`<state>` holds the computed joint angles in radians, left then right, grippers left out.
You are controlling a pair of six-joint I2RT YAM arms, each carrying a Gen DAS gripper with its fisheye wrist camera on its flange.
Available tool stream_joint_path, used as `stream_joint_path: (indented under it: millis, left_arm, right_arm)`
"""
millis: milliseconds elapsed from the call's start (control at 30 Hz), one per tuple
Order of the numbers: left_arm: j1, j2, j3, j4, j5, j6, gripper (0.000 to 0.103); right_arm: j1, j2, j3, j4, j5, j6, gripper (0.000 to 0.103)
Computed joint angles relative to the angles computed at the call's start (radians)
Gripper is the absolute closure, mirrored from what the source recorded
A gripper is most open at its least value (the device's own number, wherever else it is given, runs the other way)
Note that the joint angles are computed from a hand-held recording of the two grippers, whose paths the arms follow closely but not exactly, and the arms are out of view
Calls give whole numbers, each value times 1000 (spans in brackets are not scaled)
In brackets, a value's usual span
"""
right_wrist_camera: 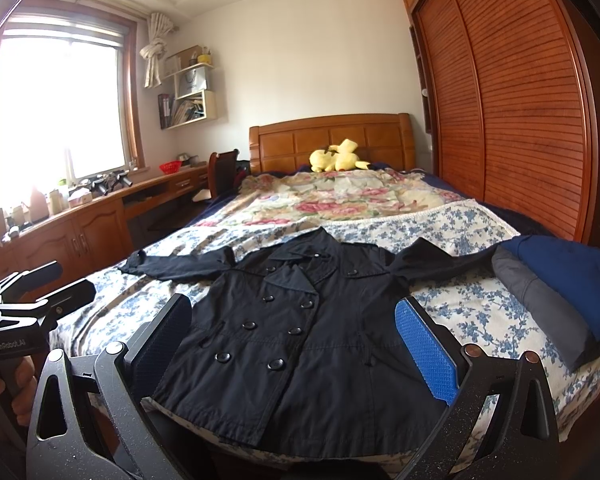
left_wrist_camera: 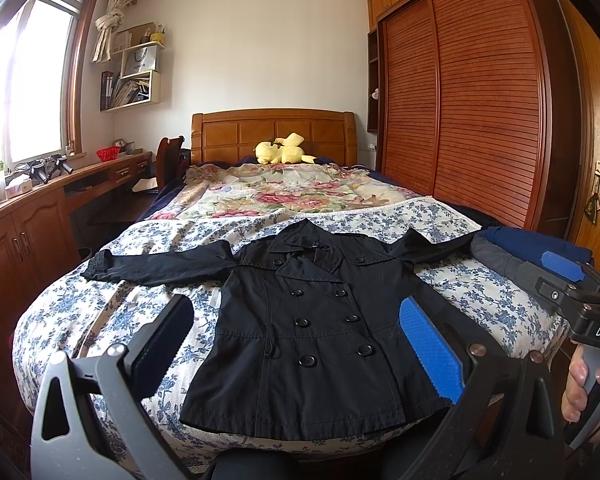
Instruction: Fold large clothes
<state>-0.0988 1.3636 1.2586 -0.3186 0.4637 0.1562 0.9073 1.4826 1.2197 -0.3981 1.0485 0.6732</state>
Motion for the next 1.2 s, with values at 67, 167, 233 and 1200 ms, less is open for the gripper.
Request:
stream_joint_path:
  millis: [67,167,233,1200]
  left_arm:
    - [1,-1,-3,1,1,1,0]
    - [1,-1,-2,1,1,1,0]
    - [0,-1,-3,3,1,1,0]
    - [18,415,165,86,-115,30,0]
  right_arm:
    - [-1,0,1,-1,-1,1,0]
    - [0,0,2,-2,-1,3,0]
    - [-1,0,2,-3,-2,3,0]
    - [-241,269,28,292,-311,-215,0]
